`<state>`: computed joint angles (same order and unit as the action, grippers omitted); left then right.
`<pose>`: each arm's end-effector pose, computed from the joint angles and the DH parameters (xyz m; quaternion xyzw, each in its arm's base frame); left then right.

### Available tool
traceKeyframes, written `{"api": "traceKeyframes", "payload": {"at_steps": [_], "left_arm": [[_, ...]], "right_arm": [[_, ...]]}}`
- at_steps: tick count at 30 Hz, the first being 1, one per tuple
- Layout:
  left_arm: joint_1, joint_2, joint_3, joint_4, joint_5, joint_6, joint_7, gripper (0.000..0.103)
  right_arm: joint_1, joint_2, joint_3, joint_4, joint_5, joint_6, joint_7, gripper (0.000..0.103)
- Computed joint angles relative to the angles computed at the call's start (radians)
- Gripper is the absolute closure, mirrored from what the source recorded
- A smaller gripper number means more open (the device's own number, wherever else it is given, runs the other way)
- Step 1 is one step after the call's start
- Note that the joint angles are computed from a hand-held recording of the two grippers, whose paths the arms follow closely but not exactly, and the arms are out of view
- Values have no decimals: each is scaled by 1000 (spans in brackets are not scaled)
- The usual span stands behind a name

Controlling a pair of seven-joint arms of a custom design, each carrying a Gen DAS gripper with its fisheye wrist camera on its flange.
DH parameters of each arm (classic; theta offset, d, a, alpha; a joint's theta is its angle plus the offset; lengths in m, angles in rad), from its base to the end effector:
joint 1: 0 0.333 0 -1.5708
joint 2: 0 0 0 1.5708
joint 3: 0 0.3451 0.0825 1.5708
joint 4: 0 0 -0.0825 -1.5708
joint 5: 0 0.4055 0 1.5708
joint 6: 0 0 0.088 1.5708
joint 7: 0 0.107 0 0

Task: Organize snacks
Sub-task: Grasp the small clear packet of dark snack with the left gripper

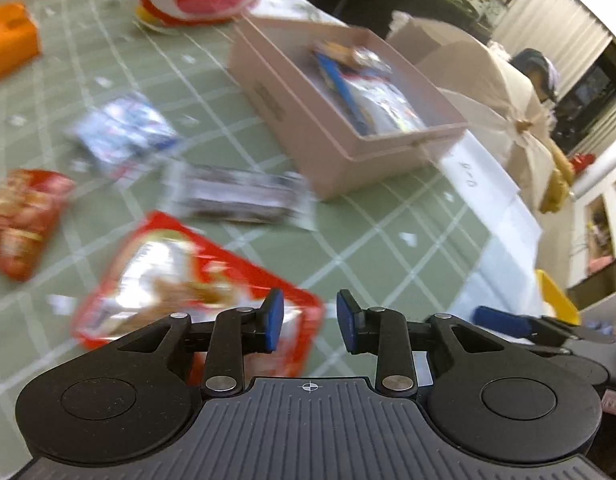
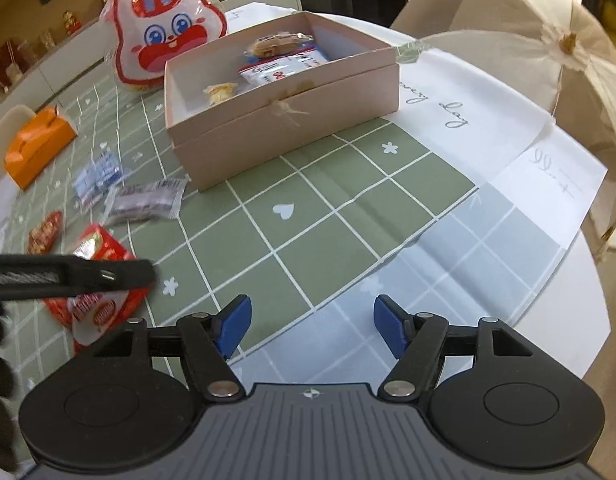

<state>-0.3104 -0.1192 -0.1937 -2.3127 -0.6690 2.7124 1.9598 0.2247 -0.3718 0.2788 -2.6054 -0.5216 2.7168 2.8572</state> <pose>0.4856 -0.2452 0.4598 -0.5415 0.7797 -0.3140 0.0149 0.3831 0.2340 0.4342 -0.5484 0.7818 -0.1823 0.2340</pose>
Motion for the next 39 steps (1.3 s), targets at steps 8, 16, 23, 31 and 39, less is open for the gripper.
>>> {"api": "traceKeyframes", "payload": {"at_steps": [8, 16, 23, 31, 39], "left_arm": [[52, -58, 29, -58, 120, 31, -124, 70], [21, -56, 50, -79, 64, 44, -132, 69], [-36, -31, 44, -50, -139, -13, 30, 69], [-27, 55, -7, 68, -283, -108, 201, 70], [27, 217, 3, 177, 381, 200, -241, 73]], "right_arm": [[8, 35, 17, 39, -44, -48, 31, 22], [41, 54, 3, 56, -95, -87, 24, 18], [45, 17, -28, 9, -70, -15, 20, 19], [-14, -89, -14, -62, -43, -86, 103, 19], [-60, -151, 34, -124, -40, -62, 125, 19]]}}
